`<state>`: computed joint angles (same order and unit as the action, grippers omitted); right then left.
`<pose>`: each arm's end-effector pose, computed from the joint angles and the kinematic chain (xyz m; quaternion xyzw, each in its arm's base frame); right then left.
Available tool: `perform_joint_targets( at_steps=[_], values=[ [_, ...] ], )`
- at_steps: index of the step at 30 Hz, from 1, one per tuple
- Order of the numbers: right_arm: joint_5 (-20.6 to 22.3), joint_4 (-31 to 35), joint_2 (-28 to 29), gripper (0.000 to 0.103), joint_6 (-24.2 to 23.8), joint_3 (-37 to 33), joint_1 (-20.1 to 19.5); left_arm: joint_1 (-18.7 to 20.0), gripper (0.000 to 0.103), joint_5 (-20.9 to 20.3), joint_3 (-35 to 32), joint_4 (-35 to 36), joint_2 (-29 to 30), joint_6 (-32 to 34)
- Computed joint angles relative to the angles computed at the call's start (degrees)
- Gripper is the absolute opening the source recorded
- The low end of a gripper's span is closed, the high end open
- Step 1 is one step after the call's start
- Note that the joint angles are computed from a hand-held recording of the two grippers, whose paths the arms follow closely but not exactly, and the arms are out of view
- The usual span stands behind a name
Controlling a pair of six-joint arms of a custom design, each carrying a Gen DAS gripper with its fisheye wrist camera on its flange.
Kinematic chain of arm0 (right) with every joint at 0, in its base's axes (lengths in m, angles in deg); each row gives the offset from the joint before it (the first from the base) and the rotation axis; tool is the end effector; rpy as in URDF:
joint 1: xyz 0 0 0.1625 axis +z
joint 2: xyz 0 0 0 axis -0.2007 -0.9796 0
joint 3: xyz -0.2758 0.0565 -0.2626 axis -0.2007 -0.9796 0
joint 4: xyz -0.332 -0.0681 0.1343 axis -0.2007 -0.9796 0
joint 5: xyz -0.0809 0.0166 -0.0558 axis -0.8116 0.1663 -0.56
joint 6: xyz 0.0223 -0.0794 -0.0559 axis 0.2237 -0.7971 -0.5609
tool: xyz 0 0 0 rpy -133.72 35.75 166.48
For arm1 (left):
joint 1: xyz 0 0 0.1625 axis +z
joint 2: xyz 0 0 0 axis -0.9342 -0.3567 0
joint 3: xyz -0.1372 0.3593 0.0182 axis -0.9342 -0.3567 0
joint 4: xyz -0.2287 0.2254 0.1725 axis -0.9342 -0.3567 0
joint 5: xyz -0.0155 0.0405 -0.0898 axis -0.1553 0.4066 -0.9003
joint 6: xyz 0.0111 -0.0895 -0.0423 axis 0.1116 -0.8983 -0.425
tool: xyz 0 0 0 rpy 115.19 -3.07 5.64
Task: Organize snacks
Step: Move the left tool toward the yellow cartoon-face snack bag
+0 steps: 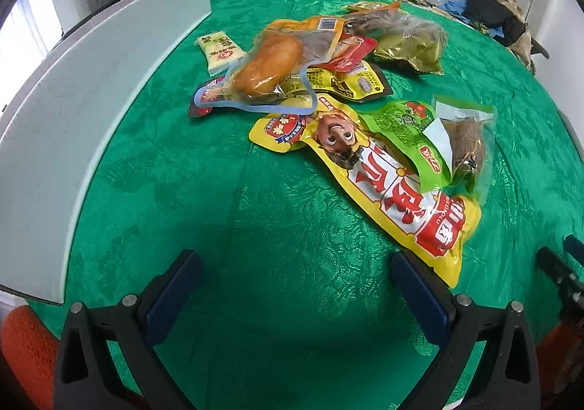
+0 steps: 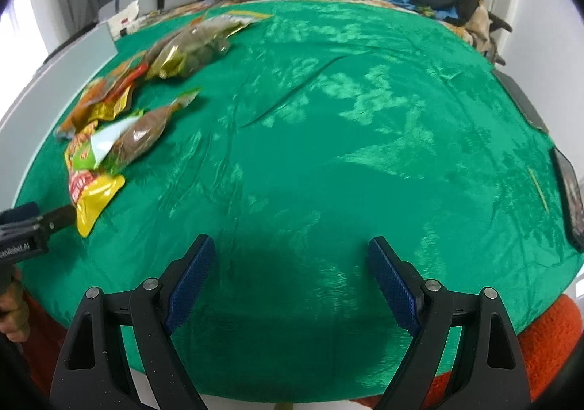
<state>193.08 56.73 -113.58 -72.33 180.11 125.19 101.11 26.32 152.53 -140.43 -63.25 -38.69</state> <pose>0.1638 -0.2583 0.2095 -0.0722 -0.8498 0.3411 0.3953 -0.2461 -0.3847 0.1260 0.2685 0.8986 -0.1503 0.3127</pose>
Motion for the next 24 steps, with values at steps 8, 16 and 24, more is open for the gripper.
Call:
perform_joint_targets(
  at_steps=[8,16,24],
  values=[
    [0.07,-3.30,1.76,0.090,-4.08,0.01,0.72,-0.91,0.103,0.41,2.88,-3.30,-1.66,2.00],
    [0.71,-5.88,1.73,0.090,-5.80,0.15,0.57,-1.14,0.103,0.64,3.66,-4.75,-1.96,2.70],
    [1.03,-7.69,1.33,0.090,-7.22,0.81,0.75,-1.23,0.103,0.49,3.59,-4.65,-1.95,2.86]
  ],
)
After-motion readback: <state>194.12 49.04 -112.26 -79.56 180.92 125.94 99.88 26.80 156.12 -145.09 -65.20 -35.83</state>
